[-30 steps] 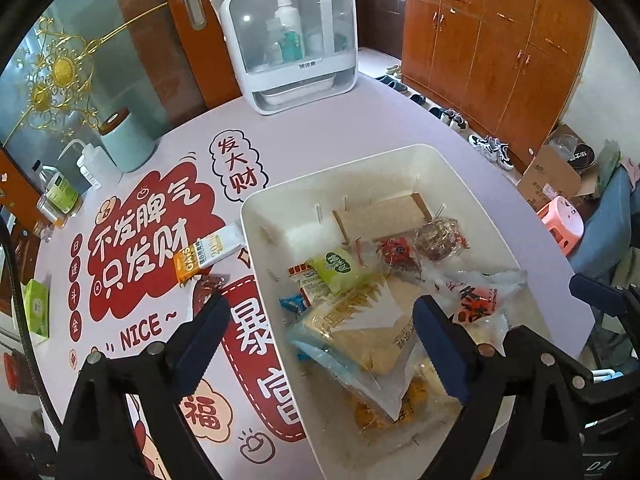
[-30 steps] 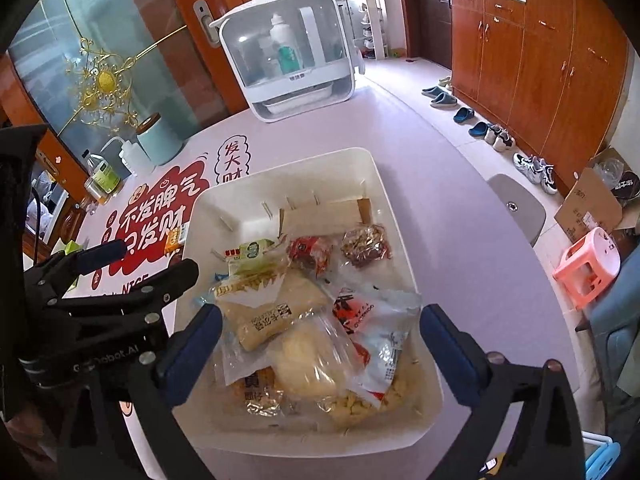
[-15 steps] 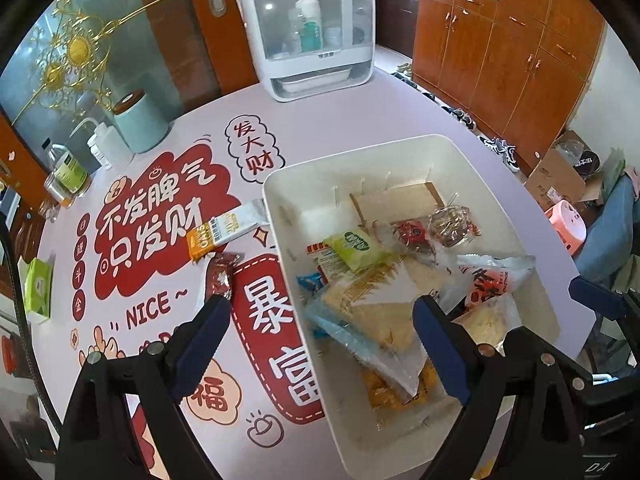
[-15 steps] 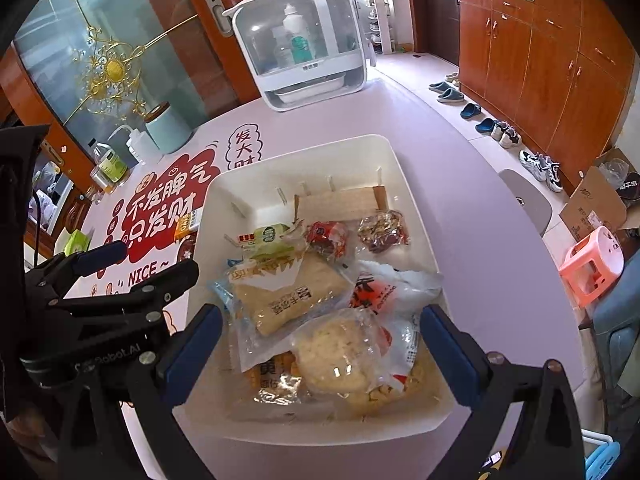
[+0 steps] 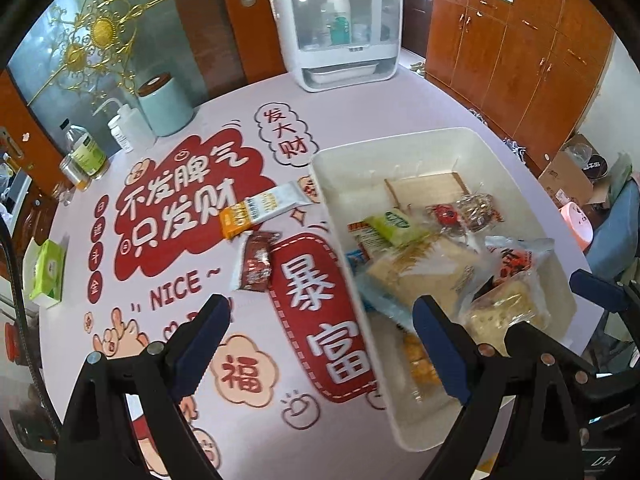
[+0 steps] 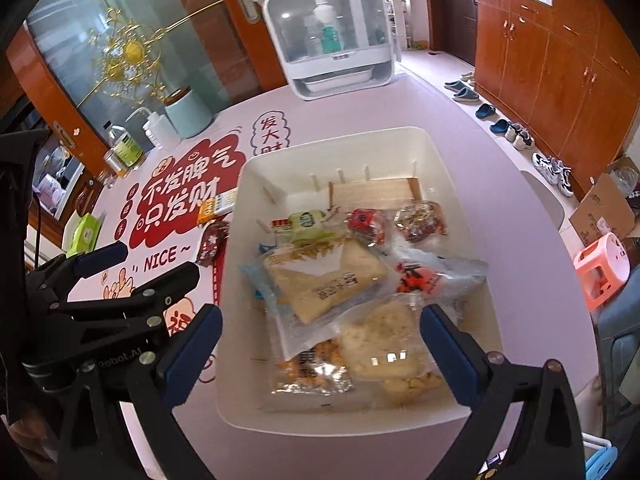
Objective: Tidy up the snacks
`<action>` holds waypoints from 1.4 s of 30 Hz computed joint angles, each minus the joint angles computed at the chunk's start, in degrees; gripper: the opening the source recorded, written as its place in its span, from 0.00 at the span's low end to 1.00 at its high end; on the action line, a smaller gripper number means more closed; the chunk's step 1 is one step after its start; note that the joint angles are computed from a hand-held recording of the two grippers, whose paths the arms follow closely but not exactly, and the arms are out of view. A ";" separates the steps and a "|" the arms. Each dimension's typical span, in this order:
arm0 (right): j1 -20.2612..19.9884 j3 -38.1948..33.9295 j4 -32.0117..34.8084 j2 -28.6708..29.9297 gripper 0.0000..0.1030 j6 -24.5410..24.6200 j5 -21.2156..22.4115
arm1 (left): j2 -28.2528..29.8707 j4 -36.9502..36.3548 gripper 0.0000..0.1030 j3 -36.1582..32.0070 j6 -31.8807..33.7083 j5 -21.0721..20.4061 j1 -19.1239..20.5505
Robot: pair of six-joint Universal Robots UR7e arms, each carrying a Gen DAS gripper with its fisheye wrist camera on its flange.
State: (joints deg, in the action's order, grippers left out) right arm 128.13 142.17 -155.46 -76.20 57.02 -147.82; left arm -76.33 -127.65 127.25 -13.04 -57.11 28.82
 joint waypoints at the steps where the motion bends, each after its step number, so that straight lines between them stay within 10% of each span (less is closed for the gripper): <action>1: 0.09 -0.51 -0.41 0.83 0.97 -0.40 0.20 | -0.40 0.19 0.89 0.05 0.44 0.38 0.22; 13: -1.20 -7.56 -8.80 9.91 0.97 -11.98 2.25 | -1.93 -1.50 0.89 -2.55 14.49 9.54 8.32; 21: -3.97 -13.21 -17.10 16.19 0.93 -18.53 4.22 | 5.20 -6.09 0.89 -8.60 29.58 6.63 16.27; 38: -15.50 -23.92 -27.89 23.58 0.77 -32.16 3.85 | 21.12 -19.08 0.89 -9.85 14.14 1.55 23.45; 42: -17.34 -25.38 -29.04 23.78 0.77 -34.08 5.63 | 23.34 -21.22 0.71 -9.57 12.24 2.97 23.64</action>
State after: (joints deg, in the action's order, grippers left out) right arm 110.79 116.79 -184.50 -52.42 22.94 -142.19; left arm -52.99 -148.87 117.68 -0.80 -54.14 52.46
